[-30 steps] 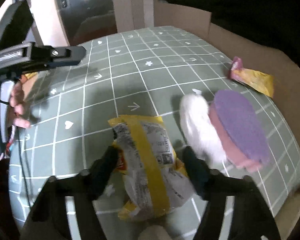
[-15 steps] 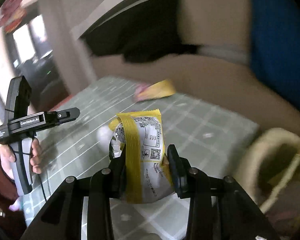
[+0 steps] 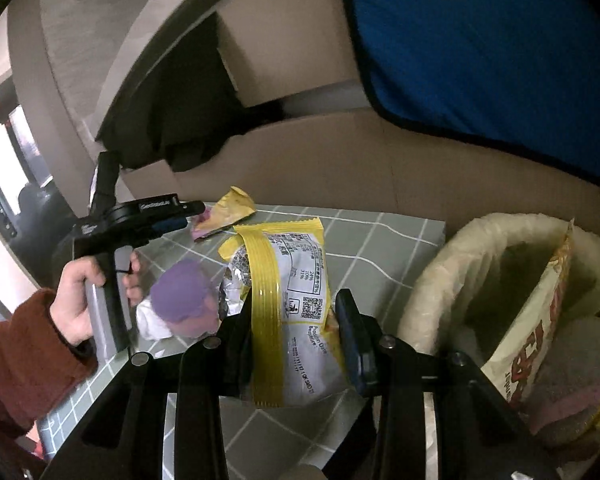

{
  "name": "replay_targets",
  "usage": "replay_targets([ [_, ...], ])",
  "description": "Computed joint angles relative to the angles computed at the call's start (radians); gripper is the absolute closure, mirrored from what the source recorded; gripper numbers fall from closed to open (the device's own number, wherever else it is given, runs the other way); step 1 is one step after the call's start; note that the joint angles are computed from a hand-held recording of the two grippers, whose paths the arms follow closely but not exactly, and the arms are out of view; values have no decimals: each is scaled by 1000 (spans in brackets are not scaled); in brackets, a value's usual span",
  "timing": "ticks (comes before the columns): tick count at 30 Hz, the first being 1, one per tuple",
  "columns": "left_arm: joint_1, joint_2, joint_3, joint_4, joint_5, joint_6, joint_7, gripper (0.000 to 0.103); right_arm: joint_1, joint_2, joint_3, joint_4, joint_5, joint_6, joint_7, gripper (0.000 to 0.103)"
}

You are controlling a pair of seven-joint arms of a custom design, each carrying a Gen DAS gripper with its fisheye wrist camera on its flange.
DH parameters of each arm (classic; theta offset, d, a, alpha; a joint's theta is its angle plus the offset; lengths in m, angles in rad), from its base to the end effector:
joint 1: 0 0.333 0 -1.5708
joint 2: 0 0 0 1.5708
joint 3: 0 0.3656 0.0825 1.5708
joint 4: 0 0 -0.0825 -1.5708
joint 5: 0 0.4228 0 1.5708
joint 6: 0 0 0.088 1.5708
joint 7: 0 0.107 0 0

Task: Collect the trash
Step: 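Grasp the yellow-striped wrapper with the right tool while the left tool reaches the yellow candy wrapper, then grasp the yellow candy wrapper with the left tool while the right tool lifts its wrapper toward the bag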

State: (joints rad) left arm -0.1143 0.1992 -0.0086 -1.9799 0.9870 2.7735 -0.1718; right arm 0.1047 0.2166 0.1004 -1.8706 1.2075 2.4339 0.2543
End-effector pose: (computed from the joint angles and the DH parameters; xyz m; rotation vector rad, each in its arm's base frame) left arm 0.6595 -0.1178 0.4458 -2.3168 0.9572 -0.8117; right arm 0.6734 0.1381 0.4668 -1.9546 0.9405 -0.0827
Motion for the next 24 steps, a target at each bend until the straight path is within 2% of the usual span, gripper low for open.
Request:
replay_targets([
  [1, 12, 11, -7, 5, -38, 12, 32, 66, 1, 7, -1, 6, -4, 3, 6, 68],
  [3, 27, 25, -13, 9, -115, 35, 100, 81, 5, 20, 4, 15, -10, 12, 12, 68],
  [6, 1, 18, 4, 8, -115, 5, 127, 95, 3, 24, 8, 13, -14, 21, 6, 68],
  [9, -28, -17, 9, -7, -29, -38, 97, 96, 0, 21, 12, 9, -11, 30, -3, 68],
  [12, -42, -73, -13, -36, 83, -89, 14, 96, -5, 11, 13, 3, 10, 24, -14, 68],
  [16, -30, -146, -72, -70, 186, -120, -67, 97, -6, -29, 8, -24, 51, 17, -50, 68],
  [24, -33, -302, -205, -109, 320, -218, -167, 97, 11, -138, -38, -78, 132, 26, -116, 68],
])
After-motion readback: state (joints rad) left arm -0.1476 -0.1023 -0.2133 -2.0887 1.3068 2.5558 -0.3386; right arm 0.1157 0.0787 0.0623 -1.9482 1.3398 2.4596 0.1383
